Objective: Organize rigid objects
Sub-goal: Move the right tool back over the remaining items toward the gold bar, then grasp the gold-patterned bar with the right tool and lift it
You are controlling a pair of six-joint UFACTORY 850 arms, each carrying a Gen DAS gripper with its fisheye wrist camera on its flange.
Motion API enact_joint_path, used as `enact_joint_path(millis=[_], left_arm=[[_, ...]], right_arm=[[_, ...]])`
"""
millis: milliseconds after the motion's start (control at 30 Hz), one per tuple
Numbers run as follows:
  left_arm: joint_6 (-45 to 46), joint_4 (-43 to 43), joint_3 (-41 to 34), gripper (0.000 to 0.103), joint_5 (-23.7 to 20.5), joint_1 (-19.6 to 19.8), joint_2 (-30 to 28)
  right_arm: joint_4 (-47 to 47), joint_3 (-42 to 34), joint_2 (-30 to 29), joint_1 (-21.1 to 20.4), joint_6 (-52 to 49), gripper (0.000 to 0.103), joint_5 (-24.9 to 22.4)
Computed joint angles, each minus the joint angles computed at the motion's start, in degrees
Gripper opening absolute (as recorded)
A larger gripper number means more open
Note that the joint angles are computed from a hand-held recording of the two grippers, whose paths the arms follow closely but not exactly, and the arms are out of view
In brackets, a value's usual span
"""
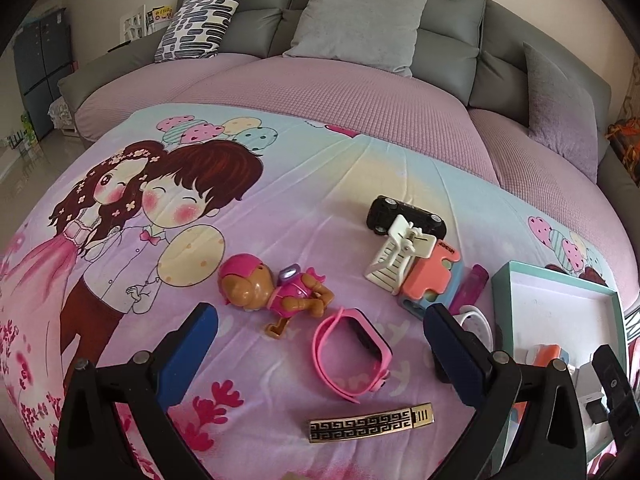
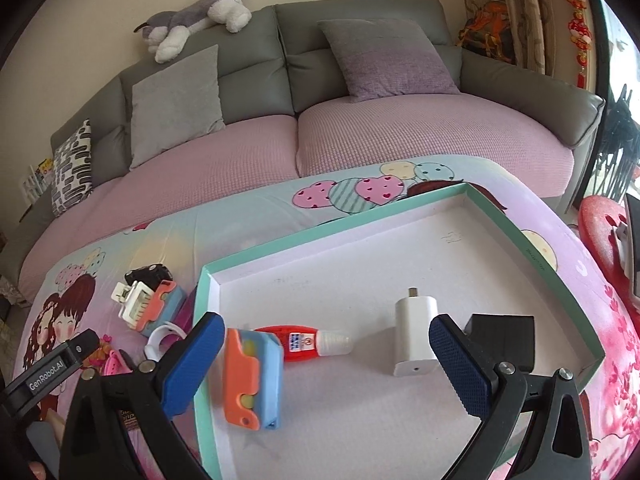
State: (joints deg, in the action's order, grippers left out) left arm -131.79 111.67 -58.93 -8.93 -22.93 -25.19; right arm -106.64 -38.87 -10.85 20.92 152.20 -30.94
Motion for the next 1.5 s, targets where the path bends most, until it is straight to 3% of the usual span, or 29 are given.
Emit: enact_joint_path(millis=[100,300,533,800,933,1133,1500], left_arm=[[-5.3,4.4,0.8,0.102,-0.1,1.4,0.7],[-6.6,3.9,2.1,0.102,-2.9,4.0,1.7],[-11.0,6.4,2.8,0.102,-0.9,7.6,2.0],[22.2,-24.4,1.5,0.102,1.3,9.6,0.4],[40.4,-40.2,0.6,0.102,0.8,9.6,-0.8],[58.9,-57.3,-0.5,0.102,0.8,9.7,-2.5],[66.1,-64.8,-1.3,0.102,0.6,10.3,-3.3]], right_arm=[[-1.3,-1.9,-1.8,1.5,-0.8,0.103,0.6],[-4.7,-4.7,-4.4,3.9,-1.4,0.103,2.1],[-4.6,-7.8,-7.3,5.5,-5.8,0.103,5.0],[-8.6,-10.9,-10.3,7.5,-6.1,0.103,9.6],[-5.6,-12.2,-11.8,8.2,-10.4,0.103,11.5],[-3.7,-13.3,-13.0,8.6,-13.6,0.103,14.0],[5.2,-16.0,-16.4,9.2,-24.7,0.103,16.8]])
